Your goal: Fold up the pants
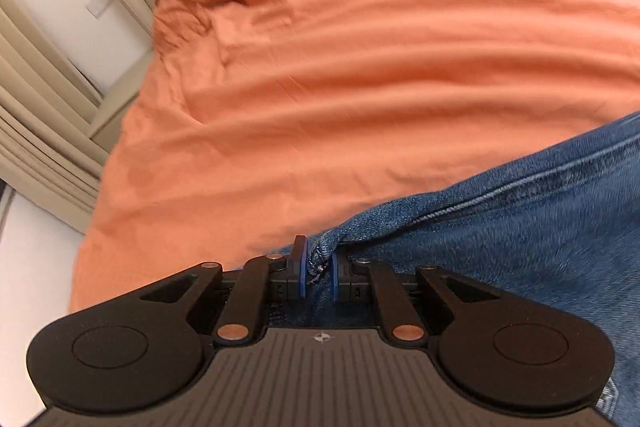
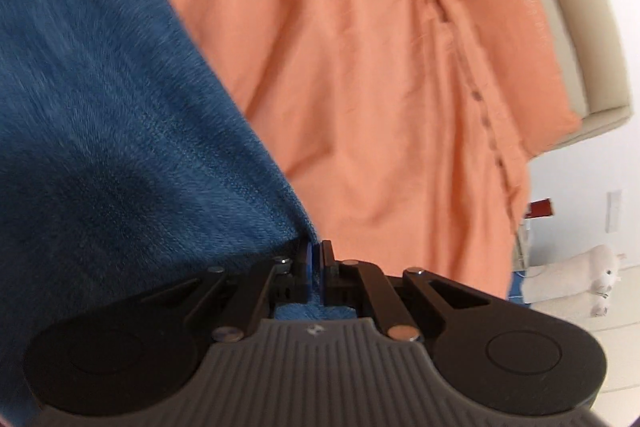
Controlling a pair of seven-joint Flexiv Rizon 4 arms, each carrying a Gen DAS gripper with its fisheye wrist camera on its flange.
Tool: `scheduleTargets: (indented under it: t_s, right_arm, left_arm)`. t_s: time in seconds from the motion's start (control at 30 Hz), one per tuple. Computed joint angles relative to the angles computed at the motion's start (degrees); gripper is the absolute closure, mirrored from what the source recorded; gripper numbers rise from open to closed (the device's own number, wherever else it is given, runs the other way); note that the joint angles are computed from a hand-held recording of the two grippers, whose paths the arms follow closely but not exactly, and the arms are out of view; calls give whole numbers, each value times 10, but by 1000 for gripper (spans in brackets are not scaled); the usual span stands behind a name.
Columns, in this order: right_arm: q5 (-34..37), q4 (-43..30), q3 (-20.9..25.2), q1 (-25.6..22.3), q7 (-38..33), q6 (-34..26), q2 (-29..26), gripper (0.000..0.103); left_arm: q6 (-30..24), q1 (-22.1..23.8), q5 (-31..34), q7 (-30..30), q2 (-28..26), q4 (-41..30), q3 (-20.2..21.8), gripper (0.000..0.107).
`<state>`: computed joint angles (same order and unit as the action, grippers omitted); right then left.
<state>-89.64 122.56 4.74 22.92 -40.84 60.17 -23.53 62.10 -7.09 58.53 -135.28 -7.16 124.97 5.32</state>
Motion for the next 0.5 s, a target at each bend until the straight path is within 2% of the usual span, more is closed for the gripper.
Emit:
scheduleTargets:
  t_s: [0.17,0.37,0.5]
  right_arm:
    - [-5,-10,-6,4,13,10,-28,103]
    - [-48,2,-6,-4,54,4,-1,103]
    - [-57,7,3,-5,82,-24,8,103]
  left_arm:
    - [-4,-15,25,-31,-19,-8,2,94]
    - [-11,-28,105,-137,50,9,-11,94]
    - [-33,-19,102,-144,50,-2,-37,94]
